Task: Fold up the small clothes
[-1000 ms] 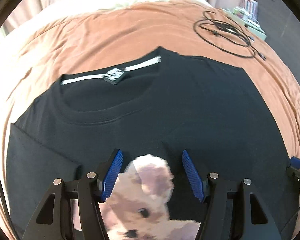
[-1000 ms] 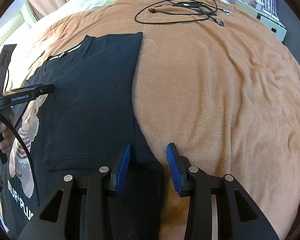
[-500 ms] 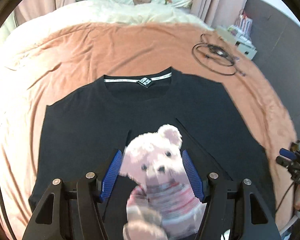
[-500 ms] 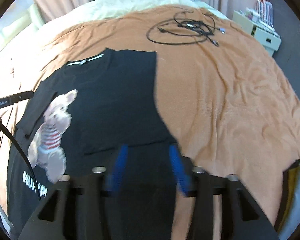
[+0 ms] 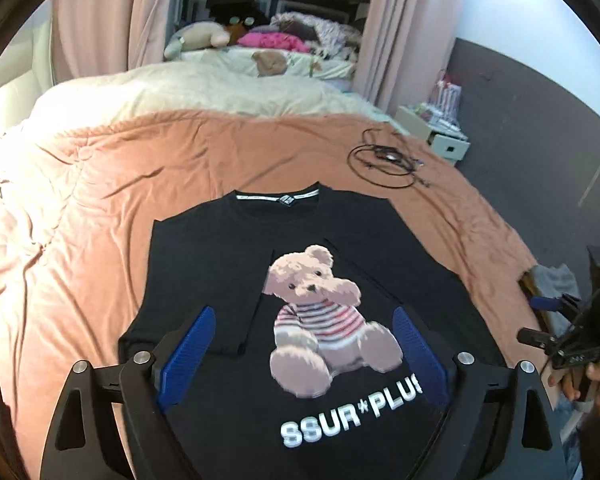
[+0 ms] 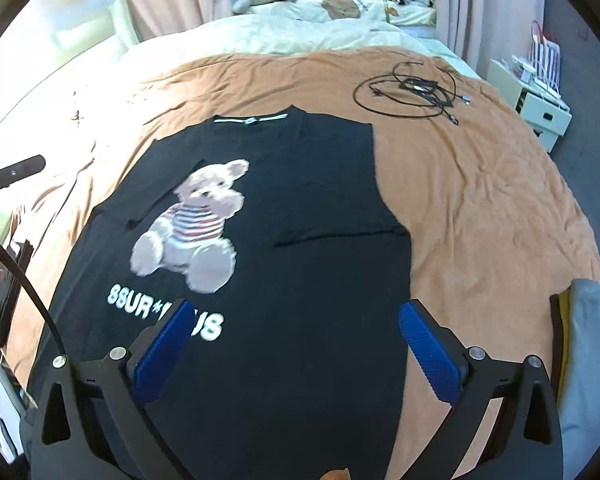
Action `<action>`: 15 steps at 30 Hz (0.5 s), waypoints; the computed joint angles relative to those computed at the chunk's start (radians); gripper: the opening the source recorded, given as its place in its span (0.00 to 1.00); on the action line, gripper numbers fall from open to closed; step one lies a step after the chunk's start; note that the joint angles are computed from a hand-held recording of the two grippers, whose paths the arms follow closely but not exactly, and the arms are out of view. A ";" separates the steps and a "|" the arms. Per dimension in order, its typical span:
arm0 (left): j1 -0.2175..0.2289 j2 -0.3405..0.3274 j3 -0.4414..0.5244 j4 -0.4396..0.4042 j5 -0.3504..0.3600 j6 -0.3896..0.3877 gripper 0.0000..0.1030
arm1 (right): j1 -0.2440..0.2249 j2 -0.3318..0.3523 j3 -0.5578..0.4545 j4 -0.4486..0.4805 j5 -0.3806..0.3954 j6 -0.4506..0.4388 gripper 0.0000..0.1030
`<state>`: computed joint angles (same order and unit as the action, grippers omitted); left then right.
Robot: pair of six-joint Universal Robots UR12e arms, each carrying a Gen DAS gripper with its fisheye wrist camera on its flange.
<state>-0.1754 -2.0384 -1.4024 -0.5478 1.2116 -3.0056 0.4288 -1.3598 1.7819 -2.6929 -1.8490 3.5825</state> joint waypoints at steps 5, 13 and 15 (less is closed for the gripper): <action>0.035 0.096 -0.122 0.067 -0.051 0.006 0.91 | 0.064 -0.032 0.022 -0.005 -0.093 0.053 0.99; 0.103 0.254 -0.340 0.238 -0.102 0.016 0.91 | 0.190 -0.080 0.110 -0.151 -0.264 0.045 0.99; 0.120 0.285 -0.377 0.234 -0.104 0.014 0.91 | 0.212 -0.097 0.136 -0.180 -0.277 0.049 0.99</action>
<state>-0.0554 -1.7532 -1.7796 -0.3141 1.1072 -2.9915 0.6411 -1.4572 1.9176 -2.8727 -2.1257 3.6317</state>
